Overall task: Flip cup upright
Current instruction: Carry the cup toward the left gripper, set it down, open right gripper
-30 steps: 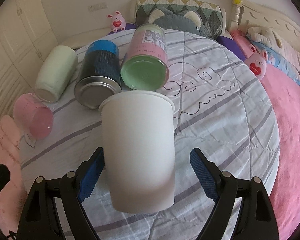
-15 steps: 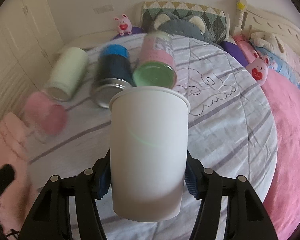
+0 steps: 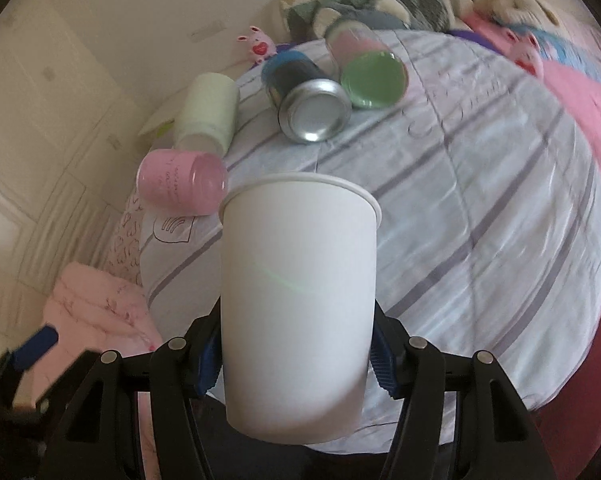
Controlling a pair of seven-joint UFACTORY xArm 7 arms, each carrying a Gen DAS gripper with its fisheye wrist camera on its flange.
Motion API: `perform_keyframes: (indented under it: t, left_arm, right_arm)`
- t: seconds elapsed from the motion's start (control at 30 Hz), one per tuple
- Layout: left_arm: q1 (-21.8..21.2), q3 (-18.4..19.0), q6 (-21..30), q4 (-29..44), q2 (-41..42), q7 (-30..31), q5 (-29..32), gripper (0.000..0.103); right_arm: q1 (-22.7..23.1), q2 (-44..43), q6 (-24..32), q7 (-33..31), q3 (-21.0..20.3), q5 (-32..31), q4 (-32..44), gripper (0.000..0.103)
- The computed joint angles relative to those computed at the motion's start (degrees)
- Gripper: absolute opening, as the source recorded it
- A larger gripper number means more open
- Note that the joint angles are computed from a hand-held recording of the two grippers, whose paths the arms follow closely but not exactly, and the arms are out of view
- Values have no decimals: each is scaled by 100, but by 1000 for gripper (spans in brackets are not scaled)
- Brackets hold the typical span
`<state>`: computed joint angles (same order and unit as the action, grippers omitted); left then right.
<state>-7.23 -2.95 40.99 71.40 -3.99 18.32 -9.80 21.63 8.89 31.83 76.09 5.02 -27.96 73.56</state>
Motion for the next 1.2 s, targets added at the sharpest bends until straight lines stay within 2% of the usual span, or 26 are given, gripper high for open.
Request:
perform_keyframes:
  t: [0.13,0.17,0.2,0.33,0.37,0.53,0.67,0.83,0.97,1.2]
  left_arm:
    - [37,55,41,2,-2,178,-188,103]
    - [39,54,37,-27,-24,207,-223,103]
    - [38,55,51,-29,-34,244,-263,103]
    - [21,62,83,-108,-154,441,-418,103]
    - [10,58,80,-139,-201,476,-438,103]
    - [-53,44,47,-281,-449,494,-492,103]
    - [-136,16,-33,-453,-737,383,-477,103]
    - [-263,-66,-101,-680,-1171,49,-324,103]
    - [-331,-208,-164,-815,-1453,-412,-57,103]
    - [-506,-405,-81,-839,-1704,-1058,287,103]
  right_arm:
    - [125,262,232,189,-16,-108,322,63]
    - [122,304,182,151,-8,-24,339,72]
    - [138,303,146,167,-26,-15,327,91]
    - [224,126,220,326,-72,-237,190,95]
    - [250,51,258,416,-77,-371,153,103]
    - [264,-414,578,646,73,-918,-43,103]
    - [206,-920,1060,789,357,-1399,-234,103]
    - [62,-1641,1840,812,804,-2069,-483,103]
    - [-132,-2150,2261,732,1155,-2436,-745,103]
    - [-542,-2871,2169,553,1429,-2466,-1318,103]
